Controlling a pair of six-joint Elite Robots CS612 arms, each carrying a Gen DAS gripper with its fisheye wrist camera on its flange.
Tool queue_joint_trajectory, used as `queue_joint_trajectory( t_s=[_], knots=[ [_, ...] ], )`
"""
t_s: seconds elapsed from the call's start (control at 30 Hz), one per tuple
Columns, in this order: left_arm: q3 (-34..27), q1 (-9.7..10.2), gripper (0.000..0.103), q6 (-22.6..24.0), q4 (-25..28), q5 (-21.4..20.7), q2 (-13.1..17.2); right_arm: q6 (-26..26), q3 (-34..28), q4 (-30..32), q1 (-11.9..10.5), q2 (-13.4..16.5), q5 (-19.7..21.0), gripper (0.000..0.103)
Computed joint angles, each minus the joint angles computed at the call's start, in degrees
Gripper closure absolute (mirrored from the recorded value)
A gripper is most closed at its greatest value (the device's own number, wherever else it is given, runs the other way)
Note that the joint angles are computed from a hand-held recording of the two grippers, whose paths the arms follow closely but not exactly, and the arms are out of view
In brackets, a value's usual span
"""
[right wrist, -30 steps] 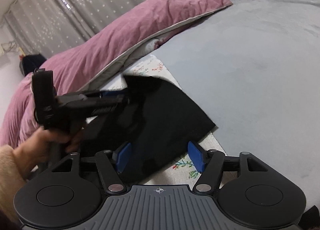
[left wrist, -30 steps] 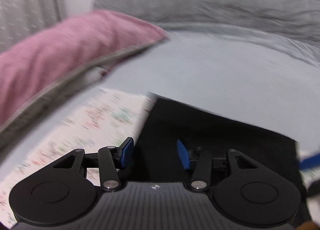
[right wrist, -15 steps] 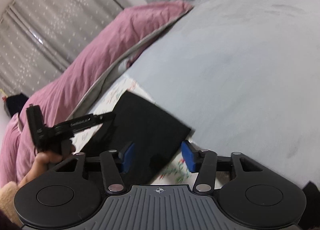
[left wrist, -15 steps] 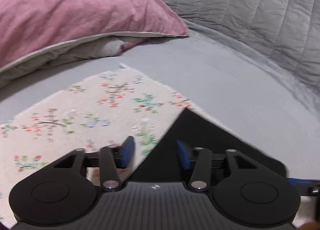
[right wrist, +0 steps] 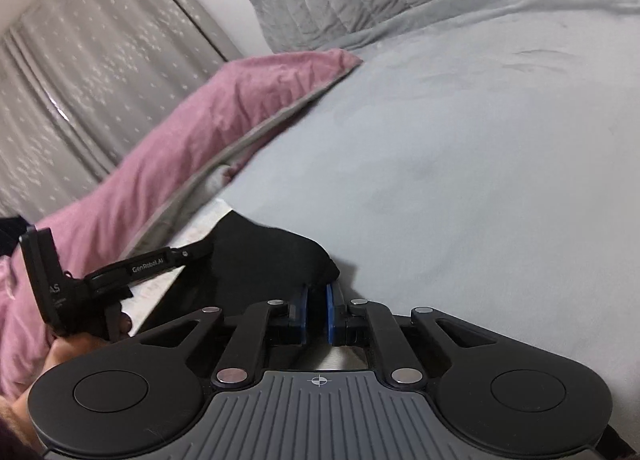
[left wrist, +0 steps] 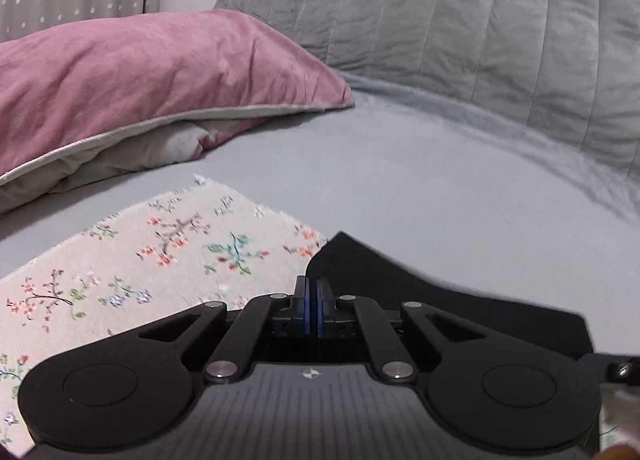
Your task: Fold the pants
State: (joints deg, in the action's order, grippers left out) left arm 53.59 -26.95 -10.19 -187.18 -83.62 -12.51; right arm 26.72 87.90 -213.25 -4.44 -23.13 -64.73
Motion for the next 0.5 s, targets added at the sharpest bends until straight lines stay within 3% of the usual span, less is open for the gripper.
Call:
queue_joint_trajectory(
  t_s=[0.07, 0.1, 0.2, 0.3, 0.33, 0.37, 0.43, 0.5],
  knots=[
    [-1.1, -0.14, 0.074, -1.0, 1.0, 1.4, 0.5, -1.0, 0.2, 0.7, 0.2, -0.2, -1.1, 0.096],
    [-1.2, -0.21, 0.068, -1.6, 1.5, 2.0, 0.4, -1.7, 0.2, 1.1, 0.3, -0.3, -1.6, 0.096],
    [1.3, -1.04, 0.059, -3.4, 2.2, 7.2, -1.3, -1.9, 0.3, 1.0, 0.2, -0.3, -1.4, 0.091],
    [6.4, -1.52, 0.047, -8.8, 1.8, 8.8, -4.4, -2.2, 1.0, -0.8, 0.4, -0.6, -5.1, 0.075],
    [8.6, -1.79, 0.044, -10.0, 1.4, 9.6, -5.7, -2.3, 1.3, -1.7, 0.7, -0.7, -7.7, 0.065],
    [11.0, -2.07, 0.038, -10.8, 0.5, 10.2, -7.0, -2.8, 1.5, -2.2, 0.9, -0.9, -9.8, 0.048],
    [16.7, -2.60, 0.027, -11.6, -0.6, 10.5, -10.5, -3.5, 1.6, -2.6, 0.8, -0.9, -10.4, 0.032],
    [22.2, -3.07, 0.019, -11.6, -3.1, 10.1, -13.5, -5.0, 1.8, -1.6, 0.5, -1.1, -8.9, 0.032]
  ],
)
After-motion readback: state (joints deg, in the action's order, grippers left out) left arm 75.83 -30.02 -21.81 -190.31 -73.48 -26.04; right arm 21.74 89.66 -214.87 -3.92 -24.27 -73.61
